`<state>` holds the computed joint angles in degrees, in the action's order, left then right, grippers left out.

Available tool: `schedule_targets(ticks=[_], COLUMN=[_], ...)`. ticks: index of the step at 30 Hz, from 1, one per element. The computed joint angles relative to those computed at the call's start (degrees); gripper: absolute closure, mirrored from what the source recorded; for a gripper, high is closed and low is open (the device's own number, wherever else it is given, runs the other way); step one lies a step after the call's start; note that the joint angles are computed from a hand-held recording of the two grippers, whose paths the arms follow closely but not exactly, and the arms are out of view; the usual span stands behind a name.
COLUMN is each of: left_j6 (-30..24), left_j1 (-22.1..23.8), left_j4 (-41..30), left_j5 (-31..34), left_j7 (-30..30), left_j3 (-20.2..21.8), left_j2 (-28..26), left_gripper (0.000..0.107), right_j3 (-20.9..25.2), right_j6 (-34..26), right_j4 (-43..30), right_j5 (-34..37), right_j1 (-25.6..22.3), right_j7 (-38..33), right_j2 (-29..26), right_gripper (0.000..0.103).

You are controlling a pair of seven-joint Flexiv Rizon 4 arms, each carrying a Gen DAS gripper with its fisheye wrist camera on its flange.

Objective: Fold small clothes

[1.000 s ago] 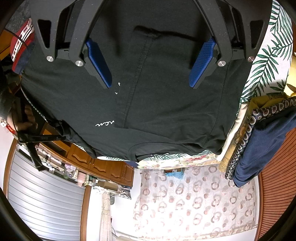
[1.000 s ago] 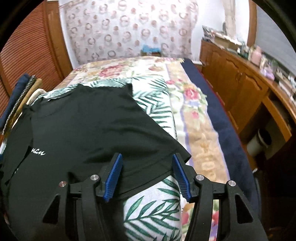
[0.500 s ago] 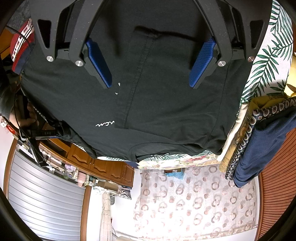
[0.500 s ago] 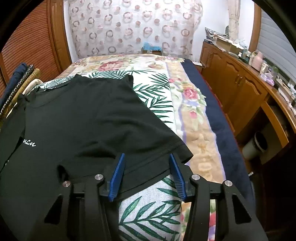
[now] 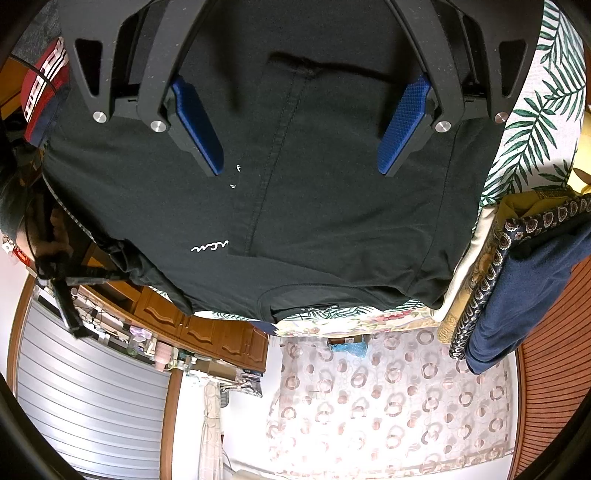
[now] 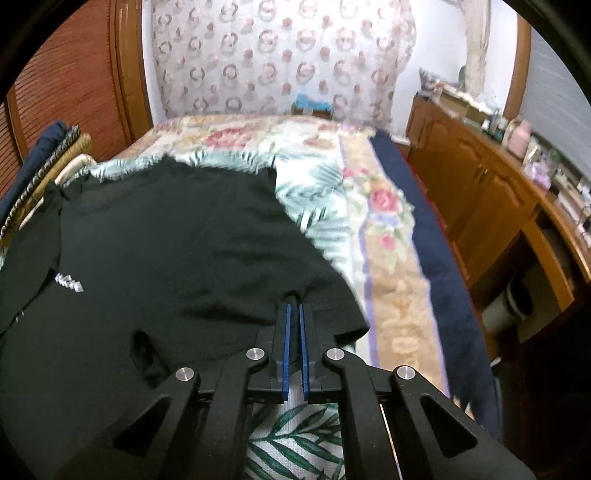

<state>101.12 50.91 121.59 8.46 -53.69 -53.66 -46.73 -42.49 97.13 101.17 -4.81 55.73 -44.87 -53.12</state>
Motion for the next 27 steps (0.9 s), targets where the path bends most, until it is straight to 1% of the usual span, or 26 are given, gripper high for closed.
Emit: schedule_targets(ticks=[3, 8, 11, 13, 15, 16, 17, 18, 21, 24, 25, 27], left_j6=[-0.06, -0.02, -0.05, -0.06, 0.02, 0.02, 0.04, 0.07, 0.0, 0.01, 0.0, -0.07], left_j1=[0.08, 0.01, 0.09, 0.11, 0.26, 0.33, 0.33, 0.32, 0.49, 0.55, 0.57, 0.78], left_j4=[-0.02, -0.02, -0.03, -0.04, 0.12, 0.16, 0.16, 0.16, 0.15, 0.14, 0.16, 0.2], left_j5=[0.07, 0.04, 0.08, 0.07, 0.11, 0.14, 0.16, 0.18, 0.27, 0.34, 0.36, 0.45], left_j7=[0.08, -0.02, 0.06, 0.06, 0.0, -0.02, -0.03, -0.06, -0.04, -0.01, 0.01, 0.14], left_j3=[-0.07, -0.01, -0.07, -0.12, -0.25, -0.34, -0.36, -0.37, -0.49, -0.55, -0.58, -0.73], left_j2=[-0.07, -0.05, -0.1, -0.15, -0.22, -0.28, -0.33, -0.37, -0.48, -0.56, -0.59, -0.65], left_gripper=[0.021, 0.021, 0.021, 0.021, 0.021, 0.021, 0.021, 0.021, 0.021, 0.021, 0.021, 0.021], right_j3=[-2.72, -2.26, 0.58, 4.43, 6.3, 8.18, 10.11, 10.71, 7.98, 7.08, 5.97, 6.25], right_j6=[3.99, 7.08, 8.51, 8.98, 7.82, 8.16, 8.62, 8.49, 7.89, 6.76, 6.26, 5.17], right_j4=[0.85, -0.2, -1.69, -3.22, -4.92, -5.45, -6.04, -6.6, -6.11, -5.42, -4.54, -3.73], right_j5=[2.05, 4.03, 4.04, 3.3, 3.47, 3.26, 3.08, 3.42, 5.92, 6.86, 7.51, 7.17], right_j1=[2.41, 4.48, 4.28, 2.64, 2.26, 1.04, -0.2, -0.69, 1.02, 1.19, 2.78, 2.57], right_j7=[-0.57, -6.19, -10.02, -12.54, -14.16, -15.15, -16.08, -16.68, -17.47, -17.55, -17.01, -16.4], right_j2=[-0.54, 0.43, 1.46, 2.58, 2.89, 3.36, 3.76, 3.75, 3.19, 2.96, 2.85, 2.95], right_gripper=[0.099, 0.099, 0.099, 0.099, 0.099, 0.099, 0.095, 0.086, 0.073, 0.071, 0.071, 0.071])
